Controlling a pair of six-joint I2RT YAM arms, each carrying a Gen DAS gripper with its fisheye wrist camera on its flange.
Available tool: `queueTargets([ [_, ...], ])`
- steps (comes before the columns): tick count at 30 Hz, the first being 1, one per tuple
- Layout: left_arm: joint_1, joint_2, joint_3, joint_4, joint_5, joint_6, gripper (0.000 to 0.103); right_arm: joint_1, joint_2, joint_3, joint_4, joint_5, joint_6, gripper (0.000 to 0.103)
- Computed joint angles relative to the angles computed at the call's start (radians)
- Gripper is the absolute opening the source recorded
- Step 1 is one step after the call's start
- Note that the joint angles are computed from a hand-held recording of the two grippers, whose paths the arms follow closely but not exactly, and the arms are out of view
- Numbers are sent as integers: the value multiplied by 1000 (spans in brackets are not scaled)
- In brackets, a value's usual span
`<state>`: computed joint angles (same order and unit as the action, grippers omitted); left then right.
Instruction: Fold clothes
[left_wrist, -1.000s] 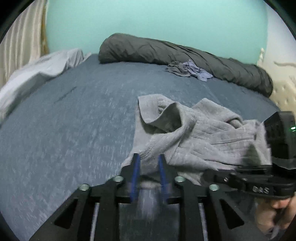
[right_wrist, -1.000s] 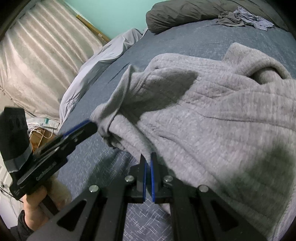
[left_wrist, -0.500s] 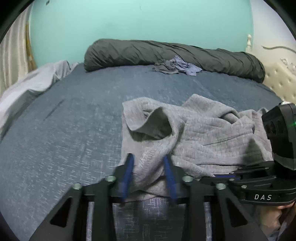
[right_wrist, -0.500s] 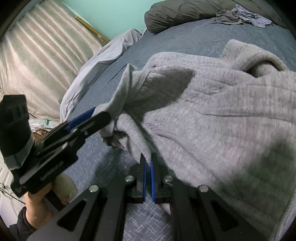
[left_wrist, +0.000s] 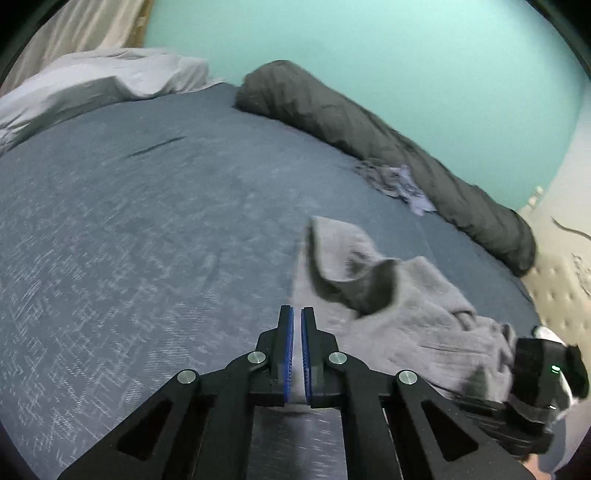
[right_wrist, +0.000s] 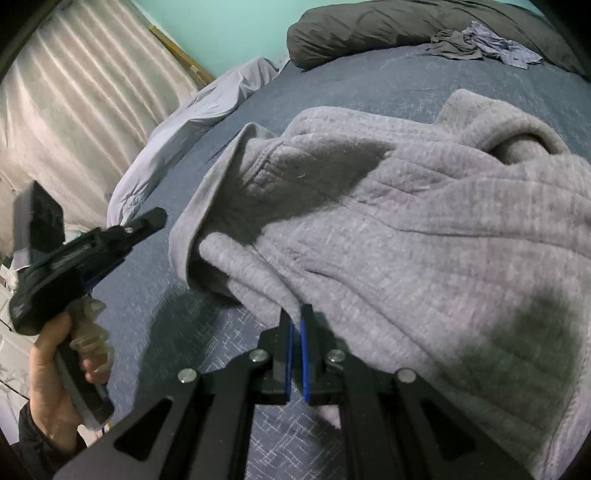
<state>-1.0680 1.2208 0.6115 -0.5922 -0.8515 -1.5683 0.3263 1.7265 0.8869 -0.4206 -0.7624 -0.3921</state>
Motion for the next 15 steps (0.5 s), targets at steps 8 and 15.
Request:
queueTargets([
  [8,-15,262,210,-24,66,131,41,-8,-5,-1,-6,-9,19,3],
  [15,28,329,248,-91,72,195,41,-20,-11,-1,-25,-17,0,3],
])
